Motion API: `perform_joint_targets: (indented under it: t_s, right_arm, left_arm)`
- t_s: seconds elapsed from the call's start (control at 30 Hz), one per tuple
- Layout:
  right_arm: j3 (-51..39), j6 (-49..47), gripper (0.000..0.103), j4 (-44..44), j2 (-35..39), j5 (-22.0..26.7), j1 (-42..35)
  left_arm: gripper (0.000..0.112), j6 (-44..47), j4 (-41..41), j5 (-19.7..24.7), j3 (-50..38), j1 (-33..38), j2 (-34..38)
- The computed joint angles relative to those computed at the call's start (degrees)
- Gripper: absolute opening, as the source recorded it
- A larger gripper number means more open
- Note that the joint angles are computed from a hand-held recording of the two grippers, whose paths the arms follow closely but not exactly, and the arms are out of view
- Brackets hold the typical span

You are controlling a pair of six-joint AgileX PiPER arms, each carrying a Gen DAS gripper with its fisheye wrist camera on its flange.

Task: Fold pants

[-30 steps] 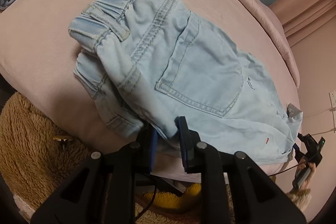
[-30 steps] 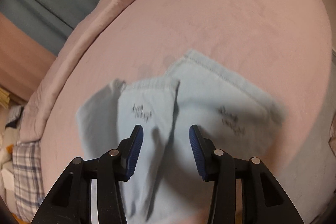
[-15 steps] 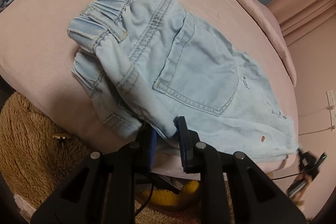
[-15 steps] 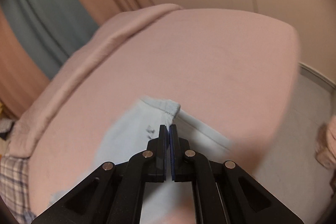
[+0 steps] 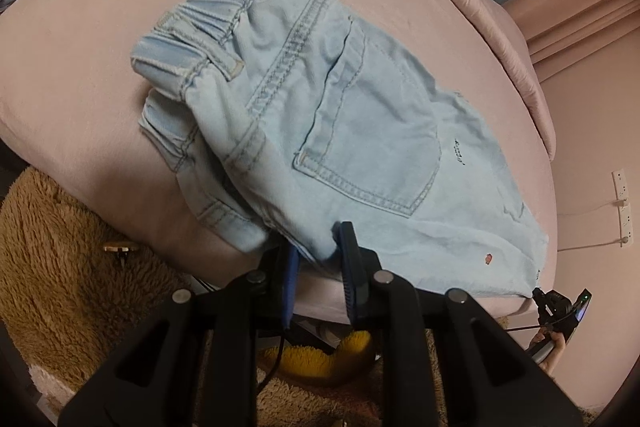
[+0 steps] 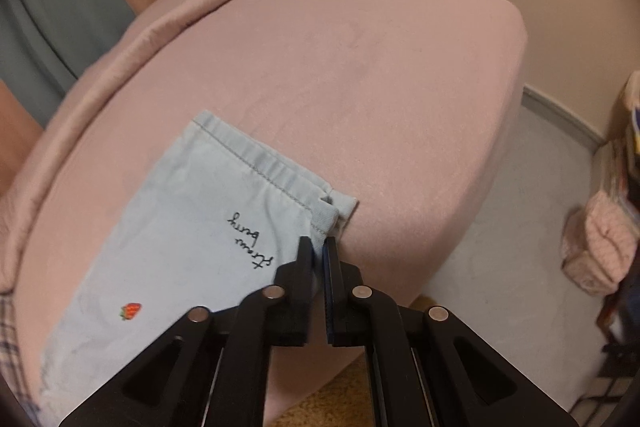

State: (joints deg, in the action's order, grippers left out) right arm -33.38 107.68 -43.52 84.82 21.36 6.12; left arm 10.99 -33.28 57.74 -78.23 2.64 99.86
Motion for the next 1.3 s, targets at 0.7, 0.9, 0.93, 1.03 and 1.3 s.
perform_joint_targets:
  t_s: [0.7, 0.9, 0.93, 1.03, 1.3]
  right_arm:
    - [-49.0, -78.9, 0.048, 53.1, 21.5, 5.5, 14.6]
    - [-76.0, -90.3, 0.048, 61.5, 38.1, 20.4, 16.7]
    - [-79.2, -91.2, 0.048, 62.6, 40.1, 22.6, 17.0]
    - [-87.8, -95.0, 0.048, 64.8, 45.4, 28.8, 17.5]
    - [-98.5, -98.9, 0.005, 69.6, 51.5, 38.1, 16.3]
  left_arm:
    - [0.009, 4.1, -1.9, 1.1, 0.3, 7.7, -0.8]
    - [0.012, 4.3, -1.7, -0.3, 1.2, 8.0, 0.5]
    - [0.013, 4.4, -1.3, -0.3, 1.1, 8.0, 0.4]
    - [0.013, 3.7, 0.0, -0.3, -0.1, 6.9, 0.7]
    - [0.013, 3.0, 0.1, -0.5, -0.4, 5.9, 0.6]
